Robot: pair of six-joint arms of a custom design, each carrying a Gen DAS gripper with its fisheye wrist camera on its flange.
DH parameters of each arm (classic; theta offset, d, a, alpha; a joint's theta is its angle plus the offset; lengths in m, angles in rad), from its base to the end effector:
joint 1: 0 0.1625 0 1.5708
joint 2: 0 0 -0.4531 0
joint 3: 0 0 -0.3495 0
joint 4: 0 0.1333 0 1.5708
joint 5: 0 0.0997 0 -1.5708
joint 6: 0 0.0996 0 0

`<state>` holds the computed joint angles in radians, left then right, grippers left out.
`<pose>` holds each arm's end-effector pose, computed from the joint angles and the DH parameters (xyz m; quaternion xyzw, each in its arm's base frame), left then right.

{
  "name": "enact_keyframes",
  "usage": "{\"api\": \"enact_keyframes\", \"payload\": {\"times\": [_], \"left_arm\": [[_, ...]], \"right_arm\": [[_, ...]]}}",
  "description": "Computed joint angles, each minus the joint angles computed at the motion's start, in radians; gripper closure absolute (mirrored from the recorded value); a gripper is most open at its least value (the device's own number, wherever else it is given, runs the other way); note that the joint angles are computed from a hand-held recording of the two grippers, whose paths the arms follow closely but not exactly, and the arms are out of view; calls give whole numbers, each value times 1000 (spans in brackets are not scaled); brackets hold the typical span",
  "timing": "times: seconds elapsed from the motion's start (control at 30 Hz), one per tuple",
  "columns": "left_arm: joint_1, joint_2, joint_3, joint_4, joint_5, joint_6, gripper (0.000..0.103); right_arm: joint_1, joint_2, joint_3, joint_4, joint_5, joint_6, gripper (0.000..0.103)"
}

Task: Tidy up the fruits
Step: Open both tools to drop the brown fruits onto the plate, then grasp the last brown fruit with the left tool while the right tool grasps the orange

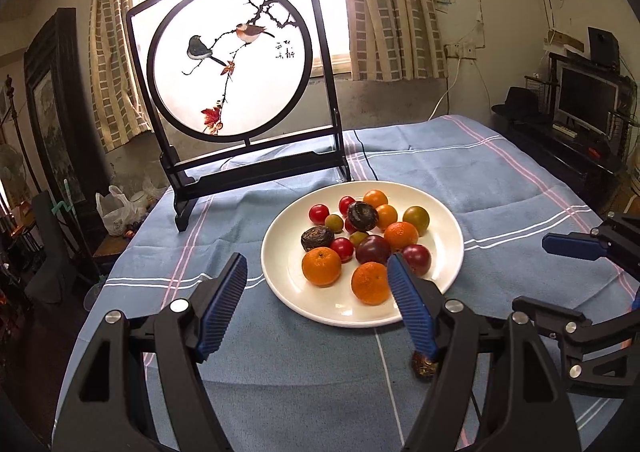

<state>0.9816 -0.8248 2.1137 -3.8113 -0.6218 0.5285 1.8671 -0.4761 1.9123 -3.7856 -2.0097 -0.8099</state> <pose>-0.1052 -0.5429 0.2071 0.2418 0.7814 -0.4196 0.3936 0.2575 -0.5319 0.0297 0.4041 -0.8118 0.3071 0.2889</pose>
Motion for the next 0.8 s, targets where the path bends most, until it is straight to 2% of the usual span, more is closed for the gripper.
{"api": "enact_keyframes", "payload": {"times": [0.2, 0.37, 0.67, 0.8], "left_arm": [[-35, -7, 56, -48, 26, -4, 26], [-41, -8, 75, -41, 37, -13, 26], [12, -60, 95, 75, -24, -106, 25], [35, -66, 98, 118, -47, -122, 25]], "right_arm": [[-3, -2, 45, -29, -16, -17, 45], [-17, 16, 37, -6, -33, -33, 45], [-50, 70, -69, 128, -89, -26, 45], [-60, 80, -123, 226, -84, 0, 45]]}}
